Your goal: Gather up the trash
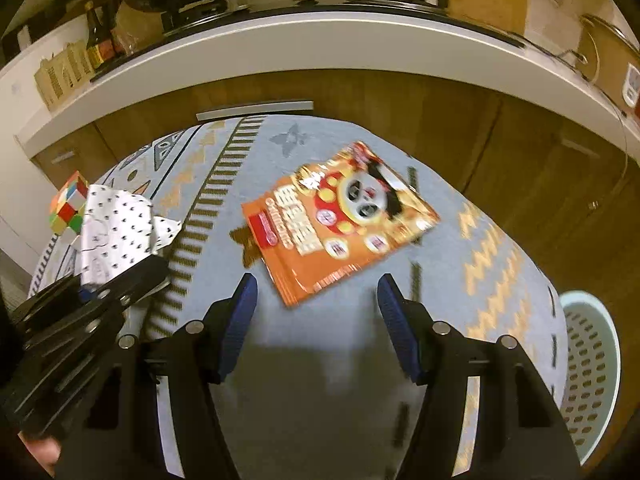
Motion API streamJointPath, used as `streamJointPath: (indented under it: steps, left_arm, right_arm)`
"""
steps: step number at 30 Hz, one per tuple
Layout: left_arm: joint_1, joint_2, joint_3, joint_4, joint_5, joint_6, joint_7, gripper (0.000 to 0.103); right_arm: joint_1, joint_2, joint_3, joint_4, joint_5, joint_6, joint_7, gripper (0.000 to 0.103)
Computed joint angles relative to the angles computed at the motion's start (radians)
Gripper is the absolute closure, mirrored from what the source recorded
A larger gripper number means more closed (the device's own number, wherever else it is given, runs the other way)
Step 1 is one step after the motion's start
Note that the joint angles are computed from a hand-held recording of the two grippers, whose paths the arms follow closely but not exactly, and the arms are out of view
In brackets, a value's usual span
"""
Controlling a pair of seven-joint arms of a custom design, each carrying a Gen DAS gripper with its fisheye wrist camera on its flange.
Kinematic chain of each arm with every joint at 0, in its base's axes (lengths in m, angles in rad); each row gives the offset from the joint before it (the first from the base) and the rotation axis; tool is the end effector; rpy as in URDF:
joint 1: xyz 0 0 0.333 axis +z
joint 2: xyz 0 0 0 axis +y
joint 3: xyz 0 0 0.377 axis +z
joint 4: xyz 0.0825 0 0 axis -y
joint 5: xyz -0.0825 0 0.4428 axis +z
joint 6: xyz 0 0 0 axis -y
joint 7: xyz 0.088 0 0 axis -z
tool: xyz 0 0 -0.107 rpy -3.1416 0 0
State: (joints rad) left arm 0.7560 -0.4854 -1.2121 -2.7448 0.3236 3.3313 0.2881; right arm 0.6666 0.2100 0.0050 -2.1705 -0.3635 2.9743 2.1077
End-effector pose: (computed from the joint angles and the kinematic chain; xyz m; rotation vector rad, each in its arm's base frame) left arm 0.3989 -0.2285 0.3559 -2.0777 1.4610 -0.9425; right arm 0.4968 0.4260 0.3783 -2.1966 1.3409 -0.3532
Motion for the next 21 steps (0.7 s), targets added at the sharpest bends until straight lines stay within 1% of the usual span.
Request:
streamJointPath:
  steps: [2,5,6,7,9,10,11,12,13,14,15,16,17,20,21]
  left_arm:
    - [-0.005,-0.017,0.004,-0.007,-0.009,-0.002,-0.012,0.076]
    - [-0.014,-0.019,0.017,-0.019,-0.018,0.005,-0.035,0.076]
    - [-0.011,-0.015,0.017,-0.018,-0.018,0.008,-0.036,0.076]
    - [-0.012,-0.011,0.020,-0.020,-0.019,0.014,-0.037,0.076]
    - [-0.016,-0.001,0.025,-0.018,-0.021,0.011,-0.033,0.076]
    - [-0.017,0.002,0.025,-0.017,-0.022,0.008,-0.032,0.076]
    - [-0.021,0.003,0.027,-0.016,-0.023,0.006,-0.032,0.076]
    - [-0.019,0.004,0.026,-0.017,-0.023,0.010,-0.031,0.076]
    - [-0.019,0.002,0.026,-0.018,-0.026,0.013,-0.032,0.076]
    - [-0.015,0.005,0.025,-0.019,-0.026,0.018,-0.029,0.076]
    - [-0.015,0.009,0.026,-0.021,-0.027,0.022,-0.025,0.076]
    - [-0.013,0.011,0.025,-0.022,-0.030,0.025,-0.021,0.076]
    - [-0.014,0.009,0.025,-0.023,-0.034,0.026,-0.019,0.076]
    - [-0.012,0.007,0.022,-0.024,-0.045,0.030,-0.013,0.076]
    - [-0.018,0.003,0.025,-0.027,-0.049,0.031,-0.013,0.076]
  right_arm:
    - [0.043,0.025,-0.040,0.032,-0.072,-0.015,0.058,0.044]
    - [0.065,0.055,-0.060,0.065,-0.119,-0.033,0.098,0.044]
    - [0.093,0.067,-0.088,0.082,-0.165,-0.046,0.140,0.044]
    - [0.107,0.072,-0.102,0.091,-0.200,-0.055,0.169,0.044]
    - [0.118,0.079,-0.110,0.107,-0.251,-0.071,0.211,0.045]
    - [0.116,0.082,-0.107,0.113,-0.266,-0.075,0.227,0.048]
    - [0.101,0.084,-0.091,0.114,-0.261,-0.069,0.219,0.052]
    - [0.089,0.085,-0.079,0.113,-0.255,-0.059,0.210,0.067]
    - [0.091,0.085,-0.081,0.112,-0.265,-0.050,0.217,0.078]
    - [0.097,0.083,-0.089,0.109,-0.282,-0.043,0.229,0.084]
    - [0.095,0.083,-0.088,0.106,-0.287,-0.031,0.232,0.094]
    - [0.090,0.079,-0.086,0.098,-0.285,-0.017,0.230,0.102]
    - [0.084,0.073,-0.084,0.087,-0.280,0.006,0.226,0.102]
    - [0.116,0.055,-0.133,0.061,-0.326,0.078,0.272,0.102]
    - [0.109,0.047,-0.129,0.048,-0.318,0.104,0.257,0.102]
